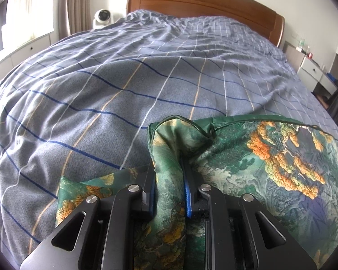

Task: Fold large clothes
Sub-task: 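Lift the hem with both tools and fold it over toward the collar, then open both tools and release the folded jacket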

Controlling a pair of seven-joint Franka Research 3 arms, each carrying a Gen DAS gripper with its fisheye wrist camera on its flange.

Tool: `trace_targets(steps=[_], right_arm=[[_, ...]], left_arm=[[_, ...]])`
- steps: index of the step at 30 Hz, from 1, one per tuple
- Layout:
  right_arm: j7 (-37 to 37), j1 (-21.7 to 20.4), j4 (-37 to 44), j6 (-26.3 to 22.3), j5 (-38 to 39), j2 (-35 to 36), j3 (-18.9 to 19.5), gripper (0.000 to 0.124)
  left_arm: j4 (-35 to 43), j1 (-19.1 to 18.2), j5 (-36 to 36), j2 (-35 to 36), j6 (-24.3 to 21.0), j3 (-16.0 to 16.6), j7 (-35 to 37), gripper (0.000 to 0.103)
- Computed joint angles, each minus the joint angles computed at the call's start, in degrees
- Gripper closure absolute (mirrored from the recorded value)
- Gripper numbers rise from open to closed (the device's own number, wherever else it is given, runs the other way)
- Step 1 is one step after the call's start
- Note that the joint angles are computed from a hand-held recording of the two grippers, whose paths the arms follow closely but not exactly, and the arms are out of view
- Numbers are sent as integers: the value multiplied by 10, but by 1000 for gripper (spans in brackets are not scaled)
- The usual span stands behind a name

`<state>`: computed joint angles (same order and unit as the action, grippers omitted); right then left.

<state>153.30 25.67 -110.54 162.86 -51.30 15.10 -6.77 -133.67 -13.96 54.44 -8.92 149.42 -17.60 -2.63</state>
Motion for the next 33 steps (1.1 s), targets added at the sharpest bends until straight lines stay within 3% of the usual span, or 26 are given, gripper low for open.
trace_targets(steps=[2, 5, 8, 9, 10, 12, 13, 16, 19, 24, 26, 28, 31, 33], right_arm=[[-7, -4, -2, 4, 9, -1, 2, 104], [-41, -15, -6, 10, 47, -5, 12, 103], [-153, -51, -13, 9, 170, -17, 47, 102], [-182, -56, -16, 3, 205, -24, 53, 99], [-202, -60, -22, -7, 238, -40, 56, 84], [-169, -49, -41, -13, 216, -72, 38, 62], [-123, -43, -58, -9, 166, -100, 26, 61], [-82, -58, -103, -1, 97, -169, 41, 61], [-131, -64, -174, 43, 118, -242, 61, 61], [-239, -15, -298, 90, 234, -325, 64, 61], [-215, -49, -326, 68, 225, -338, 107, 61], [-138, -116, -350, 27, 199, -356, 173, 61], [-17, -205, -403, 24, 169, -426, 262, 61], [22, -229, -433, 26, 173, -478, 304, 61]], left_arm=[[1, -1, -9, -1, -2, 1, 8, 83], [7, -8, -58, -5, -15, 6, 53, 74], [20, -16, -148, -15, -50, 17, 124, 39], [19, -15, -167, -24, -56, 19, 134, 20], [12, -15, -185, -41, -55, 21, 142, 8], [-17, -9, -194, -89, -43, 18, 135, 7], [-32, -10, -205, -115, -43, 16, 134, 6], [-80, -20, -241, -187, -41, 4, 135, 6], [-118, -43, -261, -243, -62, -28, 136, 6], [-155, -114, -309, -292, -89, -71, 117, 6], [-164, -142, -329, -300, -90, -85, 98, 6], [-163, -167, -343, -303, -97, -102, 80, 6], [-155, -191, -340, -294, -104, -134, 49, 5], [-143, -199, -330, -278, -113, -155, 25, 5]])
